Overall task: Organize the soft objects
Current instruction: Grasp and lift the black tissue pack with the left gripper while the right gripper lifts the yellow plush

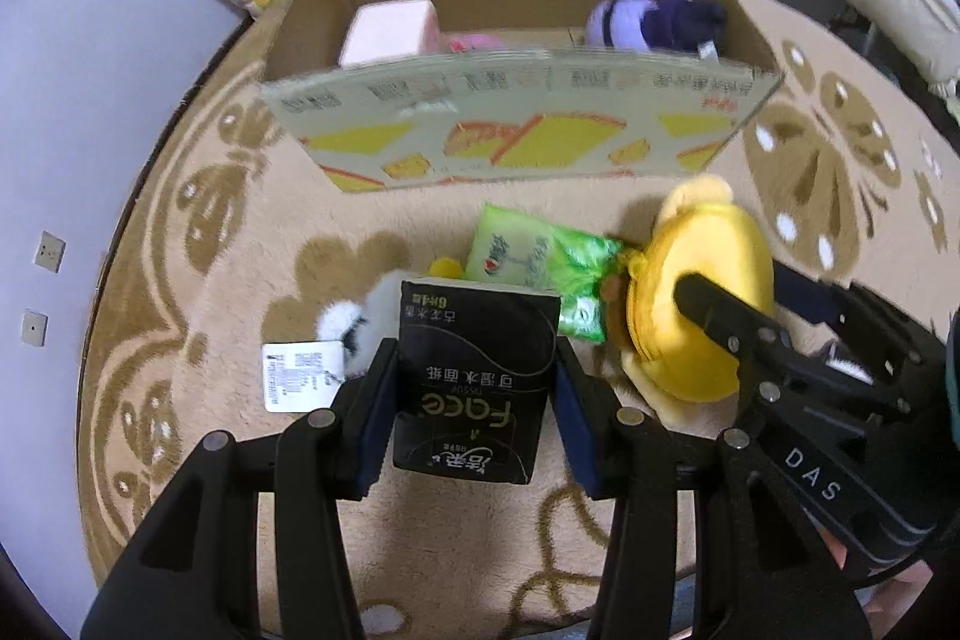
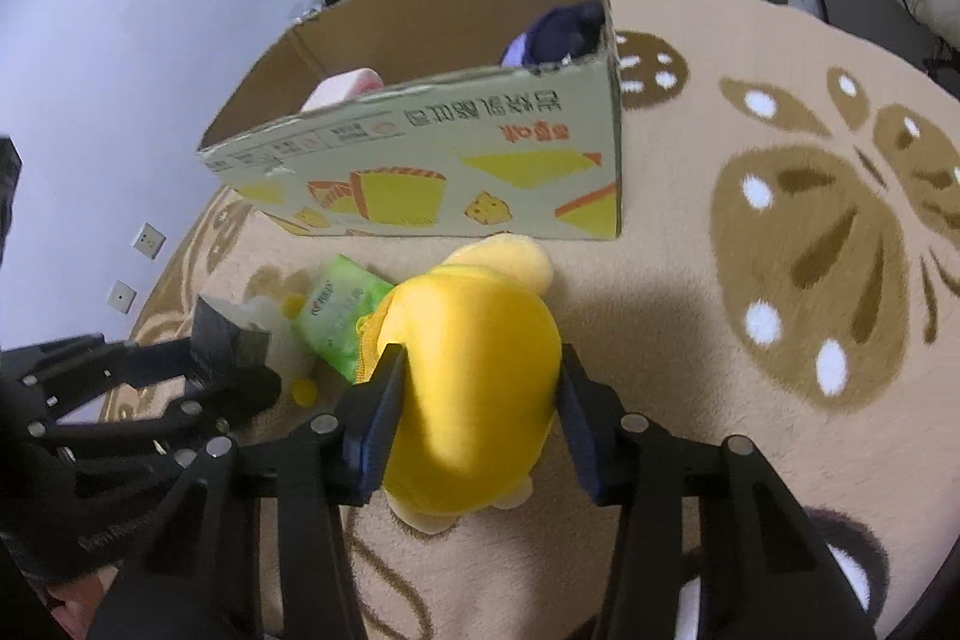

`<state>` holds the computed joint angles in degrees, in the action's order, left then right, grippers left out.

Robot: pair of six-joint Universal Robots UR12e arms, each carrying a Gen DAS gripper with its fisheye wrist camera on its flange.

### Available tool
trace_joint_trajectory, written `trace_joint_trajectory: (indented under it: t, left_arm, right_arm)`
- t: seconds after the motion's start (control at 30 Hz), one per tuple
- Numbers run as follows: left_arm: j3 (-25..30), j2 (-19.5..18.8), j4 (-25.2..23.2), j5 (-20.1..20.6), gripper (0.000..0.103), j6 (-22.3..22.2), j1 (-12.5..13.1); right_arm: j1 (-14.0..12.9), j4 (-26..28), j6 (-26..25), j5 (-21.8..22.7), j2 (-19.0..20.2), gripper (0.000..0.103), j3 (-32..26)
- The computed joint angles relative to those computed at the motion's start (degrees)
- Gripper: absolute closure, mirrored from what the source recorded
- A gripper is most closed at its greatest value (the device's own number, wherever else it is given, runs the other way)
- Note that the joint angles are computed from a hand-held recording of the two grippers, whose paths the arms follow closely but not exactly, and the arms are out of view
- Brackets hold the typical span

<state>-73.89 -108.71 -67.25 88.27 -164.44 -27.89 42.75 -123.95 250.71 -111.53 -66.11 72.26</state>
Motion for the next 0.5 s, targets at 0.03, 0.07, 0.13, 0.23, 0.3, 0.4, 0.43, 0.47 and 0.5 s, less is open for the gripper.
trace_joint_trajectory:
  t: [0.03,0.07,0.13,0.23,0.3,0.4,0.43,0.47,0.5]
  left_arm:
    - [-0.34,0.28,0.97,0.05,0.056,-0.35,0.11]
    - [-0.14,0.21,1.65,0.04,0.056,-0.85,0.11]
    - [-0.35,0.56,3.47,-0.32,0.056,-1.59,0.35]
    - [-0.86,0.83,6.26,0.96,0.056,-2.00,0.37]
    - [-1.21,0.85,7.37,0.31,0.056,-2.34,0.85]
    - [-1.84,1.07,10.81,0.56,0.056,-3.38,1.15]
    - [-2.07,1.18,11.99,0.59,0.056,-3.61,1.21]
    - [-2.31,1.32,13.32,0.35,0.056,-3.81,1.33]
    - [-2.48,1.42,14.30,-0.03,0.056,-4.10,1.47]
  right_arm:
    - [0.12,0.20,-0.02,-0.37,0.00,0.052,-0.16]
    - [0.23,0.33,0.14,-0.65,-0.12,0.052,-0.14]
    - [0.37,-0.07,0.28,-1.16,-0.26,0.052,-0.08]
    - [0.69,-0.11,0.66,-2.78,-0.60,0.052,-0.04]
    - [0.87,-0.58,0.81,-3.62,-0.95,0.052,0.21]
    - [0.95,-4.58,1.05,-4.18,-1.72,0.052,1.51]
    - [1.05,-5.30,1.07,-4.97,-1.83,0.052,1.57]
    - [1.12,-5.57,0.87,-5.64,-1.89,0.052,1.53]
    - [1.21,-5.94,0.55,-6.35,-1.90,0.052,1.39]
